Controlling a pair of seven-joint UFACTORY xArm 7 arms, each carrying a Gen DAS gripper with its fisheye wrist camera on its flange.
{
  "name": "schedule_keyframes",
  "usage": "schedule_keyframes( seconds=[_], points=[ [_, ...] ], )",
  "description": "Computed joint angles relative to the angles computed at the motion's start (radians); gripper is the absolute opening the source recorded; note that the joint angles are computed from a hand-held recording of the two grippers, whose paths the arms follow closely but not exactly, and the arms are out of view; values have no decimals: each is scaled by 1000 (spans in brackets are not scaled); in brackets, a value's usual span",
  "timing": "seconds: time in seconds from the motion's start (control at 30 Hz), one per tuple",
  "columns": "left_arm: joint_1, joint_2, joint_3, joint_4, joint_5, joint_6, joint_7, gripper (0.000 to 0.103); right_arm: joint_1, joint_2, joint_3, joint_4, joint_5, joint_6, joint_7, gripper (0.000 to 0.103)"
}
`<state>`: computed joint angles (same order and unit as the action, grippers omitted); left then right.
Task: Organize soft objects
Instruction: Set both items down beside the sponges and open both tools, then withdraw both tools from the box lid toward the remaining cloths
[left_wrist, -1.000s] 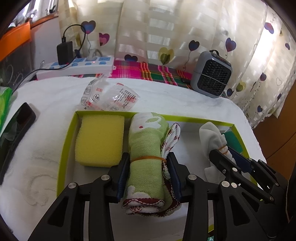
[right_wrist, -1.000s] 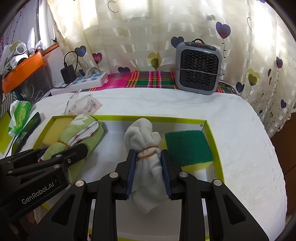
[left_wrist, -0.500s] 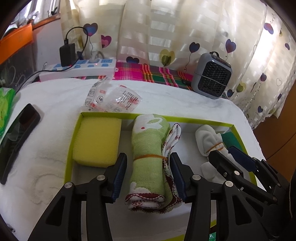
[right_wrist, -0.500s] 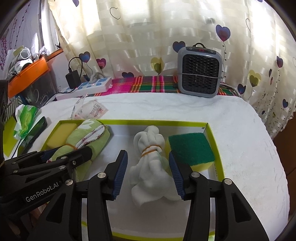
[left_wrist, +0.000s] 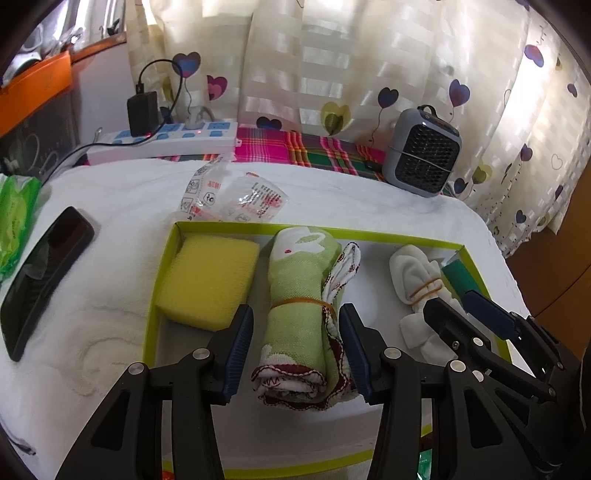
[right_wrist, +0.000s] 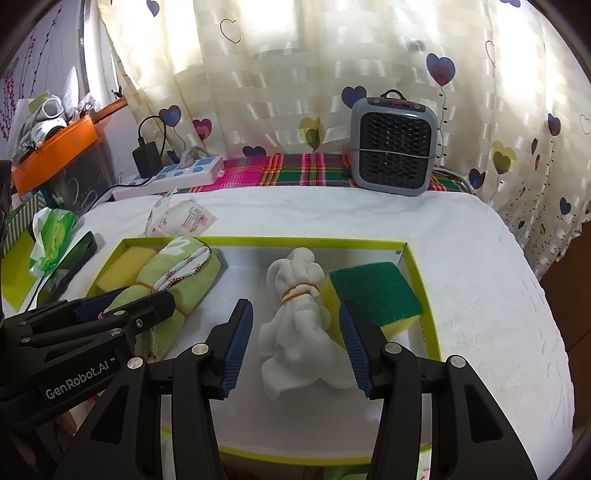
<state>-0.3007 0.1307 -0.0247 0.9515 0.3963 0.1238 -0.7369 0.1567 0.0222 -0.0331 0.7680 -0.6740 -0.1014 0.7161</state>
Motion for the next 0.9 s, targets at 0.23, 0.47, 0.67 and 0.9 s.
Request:
schedule_keyframes(
  seconds=[0.23,0.47,0.67,0.9],
  points=[
    [-1,-15,2,-14,13,-3,-10,47,-30,-17,26,-13,-9,2,14,50],
    [-3,-47,11,-42,89,-12,-71,47,-51,-42,63,-50,109,-10,-88,50],
    [25,-99,-5,-73,298,-3,-244,47,-63,-77,93,-96,218,-25,-172,50],
    [84,-139,-55,-107,340,-15,-297,47,-19,-108,68,-135,331,-33,-264,50]
  ],
)
